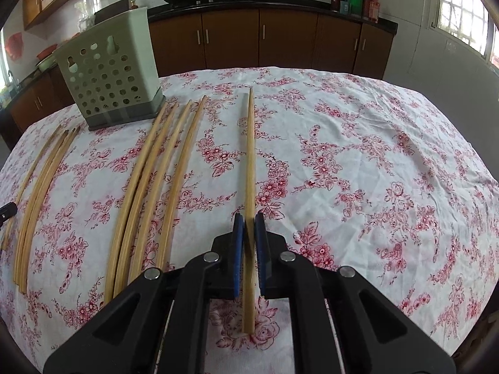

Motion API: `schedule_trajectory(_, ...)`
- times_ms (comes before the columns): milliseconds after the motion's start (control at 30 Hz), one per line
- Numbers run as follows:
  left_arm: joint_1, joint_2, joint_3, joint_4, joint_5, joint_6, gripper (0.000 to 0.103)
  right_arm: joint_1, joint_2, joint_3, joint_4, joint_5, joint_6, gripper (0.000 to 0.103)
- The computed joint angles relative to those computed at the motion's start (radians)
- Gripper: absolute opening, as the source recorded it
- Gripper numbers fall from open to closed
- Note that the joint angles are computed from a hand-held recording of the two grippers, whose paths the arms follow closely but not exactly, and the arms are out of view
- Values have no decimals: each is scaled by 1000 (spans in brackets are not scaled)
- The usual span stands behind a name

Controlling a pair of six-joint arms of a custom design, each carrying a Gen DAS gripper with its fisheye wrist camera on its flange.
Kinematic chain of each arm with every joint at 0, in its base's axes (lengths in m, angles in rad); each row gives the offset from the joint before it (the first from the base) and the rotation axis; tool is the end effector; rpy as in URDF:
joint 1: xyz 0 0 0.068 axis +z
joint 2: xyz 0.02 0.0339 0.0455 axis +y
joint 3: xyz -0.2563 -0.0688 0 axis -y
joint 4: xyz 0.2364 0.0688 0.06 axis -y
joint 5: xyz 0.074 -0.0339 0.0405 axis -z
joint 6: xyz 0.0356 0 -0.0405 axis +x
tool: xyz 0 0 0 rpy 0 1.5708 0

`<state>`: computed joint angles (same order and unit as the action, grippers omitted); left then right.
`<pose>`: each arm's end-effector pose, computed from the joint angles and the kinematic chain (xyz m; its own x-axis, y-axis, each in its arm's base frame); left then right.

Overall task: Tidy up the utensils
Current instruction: 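Lift the held chopsticks with both tools and carry them over the green caddy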

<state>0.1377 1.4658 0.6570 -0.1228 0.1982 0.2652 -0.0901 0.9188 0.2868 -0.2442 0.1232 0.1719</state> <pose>0.2632 0.0294 0.1514 -0.7720 0.1525 -0.6171 0.1908 0.9816 0.0039 0.1596 -0.0188 0.1420 -0.7252 0.2360 -0.6468 0.2961 0.9550 0.0165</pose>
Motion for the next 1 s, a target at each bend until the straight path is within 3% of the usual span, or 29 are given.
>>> schedule_trajectory(67, -2, -5, 2, -11, -7, 6, 8, 1, -11, 4, -11, 11, -4, 8)
schedule_trajectory(200, 35, -89, 20, -52, 31, 20, 8, -15, -170, 44, -106, 20, -24, 8)
schedule_trajectory(400, 102, -192, 150, -129, 129, -44, 8, -67, -280, 172, -168, -3, -44, 8)
schedule_trajectory(767, 76, -145, 371, -201, 140, -104, 8, -93, -194, 313, -103, -28, -77, 8)
schedule_trajectory(1000, 3, -165, 547, -258, 154, -148, 8, 11, -125, 519, -48, 18, -57, 8)
